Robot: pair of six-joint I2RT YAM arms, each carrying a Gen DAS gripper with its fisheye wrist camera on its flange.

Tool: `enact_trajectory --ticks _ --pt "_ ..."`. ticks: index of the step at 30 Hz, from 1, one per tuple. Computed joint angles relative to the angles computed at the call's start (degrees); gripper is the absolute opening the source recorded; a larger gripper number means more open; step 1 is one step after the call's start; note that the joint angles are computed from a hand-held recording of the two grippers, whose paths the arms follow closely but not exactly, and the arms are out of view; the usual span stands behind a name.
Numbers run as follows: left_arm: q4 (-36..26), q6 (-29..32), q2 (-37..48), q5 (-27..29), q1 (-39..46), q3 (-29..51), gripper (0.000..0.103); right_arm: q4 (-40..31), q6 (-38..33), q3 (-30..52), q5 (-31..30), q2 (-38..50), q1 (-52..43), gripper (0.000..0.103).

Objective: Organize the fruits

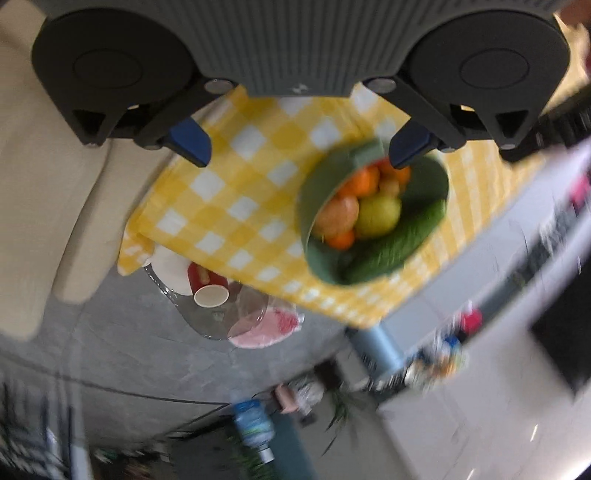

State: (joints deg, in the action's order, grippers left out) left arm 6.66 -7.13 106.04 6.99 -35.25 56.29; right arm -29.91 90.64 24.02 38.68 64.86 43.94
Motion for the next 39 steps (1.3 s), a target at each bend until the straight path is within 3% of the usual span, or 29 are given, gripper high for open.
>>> enact_trajectory --ticks 4,10,17,26,39 --pt "-4.61 0.34 -3.57 -1.33 -0.80 -0.84 0.087 -5.05 -4.63 7.09 -2.45 5.39 2.74 0.099" --pt "-14.03 1.90 -5.47 -5.09 -2.36 3.09 0.085 -6.69 -12.36 12.63 -8.86 3.26 1.18 0.099" --pt "-15.12 0.96 -4.56 -5.17 -2.83 3.72 0.084 -16.02 -15.20 21.71 -9.56 8.92 1.59 0.099" --pt "-15.89 1.15 1.26 -4.15 -3.22 5.77 0.085 -10.28 -17.87 18.21 -14.41 11.99 -1.23 0.098" --pt "-15.93 -0.37 2.95 -5.67 -3.81 6.29 0.085 -8.17 -18.58 17.33 -15.91 14.05 -2.96 0.097"
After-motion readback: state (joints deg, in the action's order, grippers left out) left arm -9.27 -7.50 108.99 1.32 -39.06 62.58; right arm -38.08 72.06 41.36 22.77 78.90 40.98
